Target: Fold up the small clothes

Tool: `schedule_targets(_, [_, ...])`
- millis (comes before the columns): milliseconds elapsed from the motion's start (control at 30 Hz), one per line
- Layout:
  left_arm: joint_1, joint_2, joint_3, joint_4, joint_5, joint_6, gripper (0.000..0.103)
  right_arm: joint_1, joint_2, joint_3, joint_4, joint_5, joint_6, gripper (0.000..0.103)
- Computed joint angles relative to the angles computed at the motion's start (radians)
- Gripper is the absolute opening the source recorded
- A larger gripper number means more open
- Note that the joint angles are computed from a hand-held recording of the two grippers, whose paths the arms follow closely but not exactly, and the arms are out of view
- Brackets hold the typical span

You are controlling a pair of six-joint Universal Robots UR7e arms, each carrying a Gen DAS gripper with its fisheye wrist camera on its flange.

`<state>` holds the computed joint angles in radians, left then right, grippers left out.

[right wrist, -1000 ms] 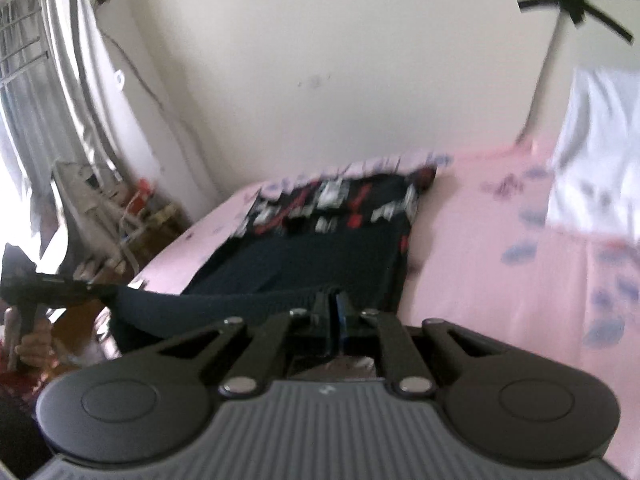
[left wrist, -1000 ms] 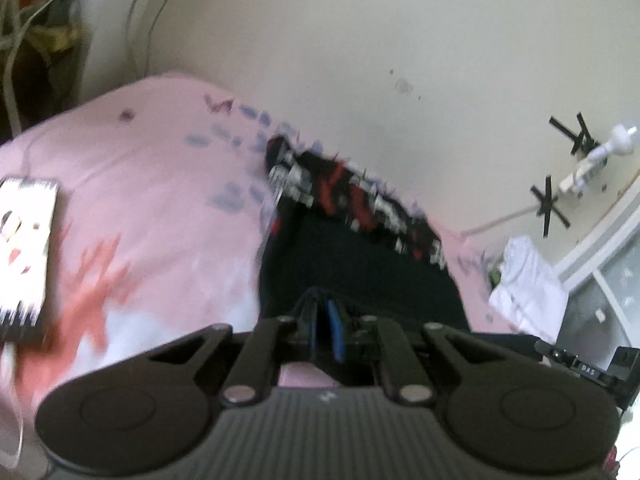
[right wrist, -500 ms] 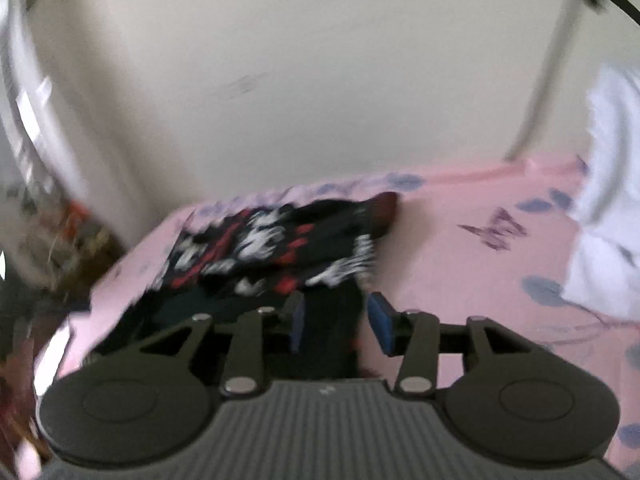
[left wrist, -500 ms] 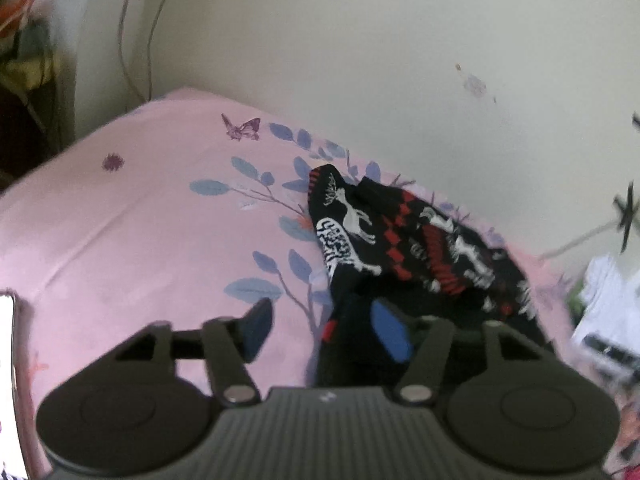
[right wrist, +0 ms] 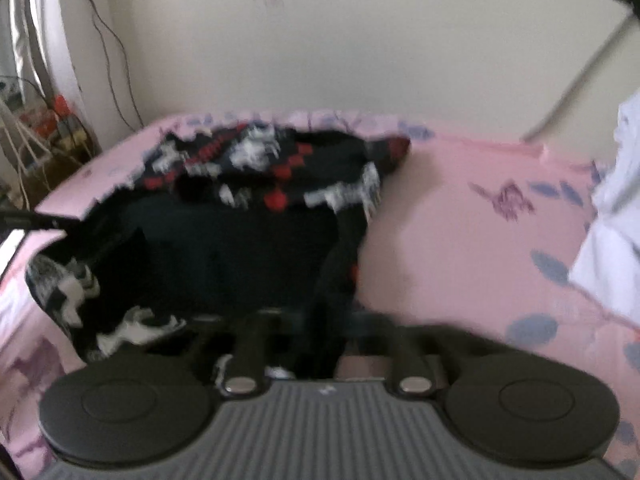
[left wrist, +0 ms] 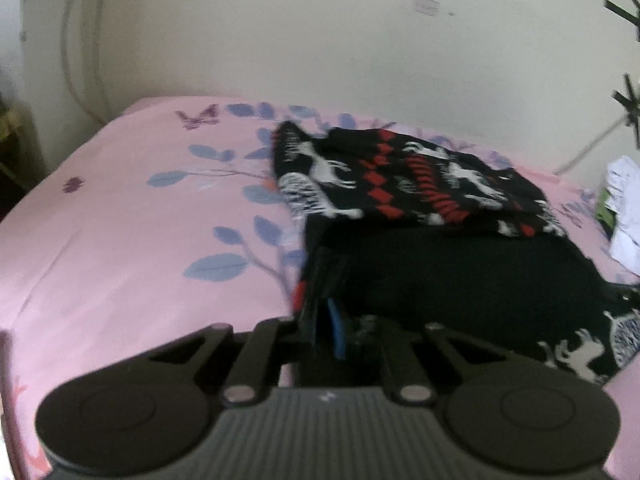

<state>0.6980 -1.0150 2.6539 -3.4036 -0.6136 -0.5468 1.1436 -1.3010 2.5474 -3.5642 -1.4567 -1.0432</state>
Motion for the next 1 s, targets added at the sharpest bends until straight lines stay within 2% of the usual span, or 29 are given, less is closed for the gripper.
schedule_targets(100, [-0.002, -0.015, 0.017, 0.009, 0.043, -0.055, 0.006, 0.007, 0.043, 0.002, -0.106, 0.016, 0.014, 0.000])
schedule_targets(133, [0.011, -0.025, 0.015, 0.015, 0.035, -0.067, 0.007, 0.021, 0.062, -0.010, -0.117, -0.011, 0.006, 0.000])
schedule_targets(200, [0.041, -0.066, -0.005, 0.081, -0.003, -0.080, 0.007, 0.051, 0.068, -0.041, -0.067, -0.070, -0.015, 0.000])
schedule_targets(233, [0.047, -0.093, -0.012, 0.110, -0.017, -0.067, 0.008, 0.070, 0.050, -0.058, -0.022, -0.090, -0.015, 0.013])
schedule_targets(267, [0.044, -0.115, -0.016, 0.120, -0.016, -0.046, 0.011, 0.082, 0.021, -0.073, 0.020, -0.082, -0.006, 0.021])
schedule_targets(300, [0.032, -0.133, -0.021, 0.124, 0.009, -0.021, 0.011, 0.090, -0.010, -0.089, 0.056, -0.048, 0.003, 0.028])
schedule_targets(367, [0.019, -0.157, -0.060, 0.134, 0.075, 0.049, 0.020, 0.128, -0.047, -0.149, 0.161, -0.023, 0.043, 0.032])
schedule_targets(400, [0.030, -0.152, -0.100, 0.112, 0.082, 0.111, 0.022, 0.155, -0.047, -0.195, 0.220, -0.024, 0.076, 0.035])
schedule_targets(467, [0.094, -0.114, -0.228, 0.063, -0.009, 0.303, 0.025, 0.215, 0.001, -0.311, 0.334, -0.038, 0.129, 0.039])
schedule_targets(533, [0.164, -0.043, -0.380, 0.111, -0.093, 0.401, 0.042, 0.273, 0.099, -0.451, 0.430, -0.083, 0.180, 0.042])
schedule_targets(567, [0.190, 0.000, -0.452, 0.142, -0.105, 0.430, 0.059, 0.297, 0.155, -0.518, 0.461, -0.112, 0.210, 0.042])
schedule_targets(600, [0.220, 0.060, -0.539, 0.170, -0.102, 0.456, 0.068, 0.318, 0.210, -0.588, 0.506, -0.141, 0.233, 0.043])
schedule_targets(633, [0.243, 0.105, -0.604, 0.194, -0.103, 0.474, 0.073, 0.331, 0.257, -0.643, 0.535, -0.165, 0.246, 0.044])
schedule_targets(700, [0.290, 0.181, -0.722, 0.261, -0.124, 0.495, 0.091, 0.357, 0.355, -0.760, 0.595, -0.229, 0.284, 0.046])
schedule_targets(767, [0.338, 0.249, -0.826, 0.319, -0.139, 0.489, 0.097, 0.367, 0.435, -0.852, 0.643, -0.274, 0.306, 0.047])
schedule_targets(833, [0.374, 0.286, -0.888, 0.370, -0.166, 0.462, 0.096, 0.371, 0.505, -0.929, 0.659, -0.312, 0.315, 0.048])
schedule_targets(867, [0.390, 0.293, -0.905, 0.387, -0.194, 0.449, 0.090, 0.367, 0.522, -0.950, 0.681, -0.312, 0.325, 0.048])
schedule_targets(900, [0.406, 0.297, -0.916, 0.400, -0.241, 0.442, 0.074, 0.361, 0.533, -0.970, 0.718, -0.298, 0.338, 0.048])
schedule_targets(933, [0.416, 0.299, -0.920, 0.408, -0.278, 0.443, 0.063, 0.353, 0.541, -0.991, 0.777, -0.273, 0.354, 0.048])
schedule_targets(967, [0.417, 0.302, -0.914, 0.395, -0.293, 0.458, 0.049, 0.345, 0.544, -1.003, 0.833, -0.248, 0.367, 0.046])
schedule_targets(1000, [0.410, 0.309, -0.895, 0.344, -0.289, 0.501, 0.029, 0.338, 0.542, -0.994, 0.849, -0.222, 0.358, 0.043])
